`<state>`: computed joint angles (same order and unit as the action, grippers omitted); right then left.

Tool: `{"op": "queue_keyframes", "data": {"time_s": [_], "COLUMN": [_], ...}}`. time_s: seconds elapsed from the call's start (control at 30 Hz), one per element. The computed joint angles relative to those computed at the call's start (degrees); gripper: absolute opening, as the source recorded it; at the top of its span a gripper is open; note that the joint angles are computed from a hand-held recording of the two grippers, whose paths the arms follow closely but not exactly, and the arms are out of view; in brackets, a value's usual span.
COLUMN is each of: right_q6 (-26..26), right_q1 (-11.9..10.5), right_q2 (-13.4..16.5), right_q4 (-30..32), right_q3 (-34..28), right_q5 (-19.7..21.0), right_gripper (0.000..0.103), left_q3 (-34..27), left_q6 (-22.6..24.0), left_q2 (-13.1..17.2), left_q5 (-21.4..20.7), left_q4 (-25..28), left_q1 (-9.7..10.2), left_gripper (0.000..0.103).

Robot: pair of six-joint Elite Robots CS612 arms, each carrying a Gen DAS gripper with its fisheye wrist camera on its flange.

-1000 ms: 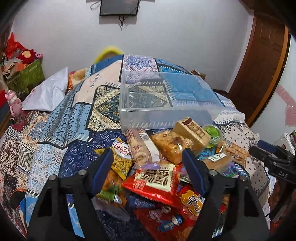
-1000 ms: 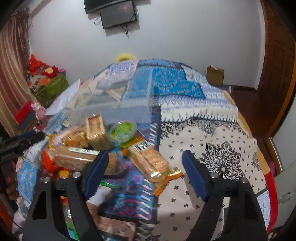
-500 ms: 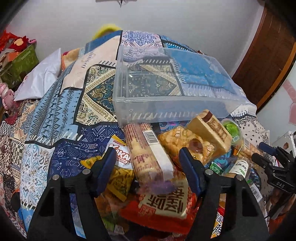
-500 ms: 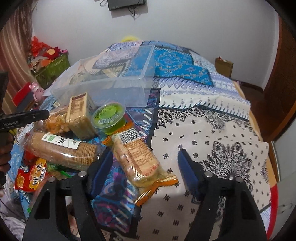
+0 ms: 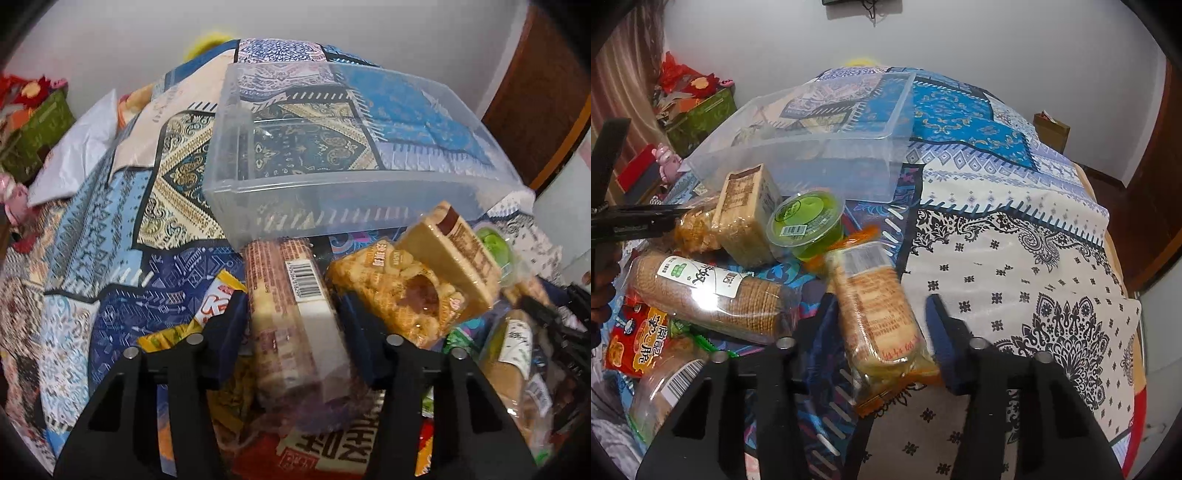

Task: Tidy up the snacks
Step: 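Grasp the brown biscuit roll with the left tool while the right tool grasps the orange-ended wafer pack, then carry both snacks into the clear plastic box and open both tools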

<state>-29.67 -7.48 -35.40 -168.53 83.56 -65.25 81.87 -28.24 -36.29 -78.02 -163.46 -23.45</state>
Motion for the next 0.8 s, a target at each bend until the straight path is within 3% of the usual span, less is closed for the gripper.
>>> {"op": "queue_keyframes", "data": {"time_s": [0.13,0.33,0.63,0.8], "right_q6": [0.58,3.64,7.41,8.84], "right_q1": [-0.01,-0.63,-0.85,-0.53], "right_q2": [-0.16,-0.41,-1.58,-2.13], "right_q4": [-0.81,-2.40,-7.84,-10.81], "right_q3": [0.34,0.74,1.94,1.80], "right_q5": [-0.11,0.53,2.21,3.73], "right_gripper": [0.032,0.031,0.031,0.031], "left_q3": [0.72,3.74,8.86,10.26], "left_q6": [-0.02,-0.86,-0.58,2.04], "left_q2": [-0.27,-2.03,-5.75,-7.19], "left_q5": [-0.11,-0.63,3.18,6.36], "left_q4": [-1.27,-4.41,-10.99,-15.80], "left_q1": [-0.01,-0.16,-1.13,-1.87], "left_gripper": [0.046,0.045,0.045,0.045]}}
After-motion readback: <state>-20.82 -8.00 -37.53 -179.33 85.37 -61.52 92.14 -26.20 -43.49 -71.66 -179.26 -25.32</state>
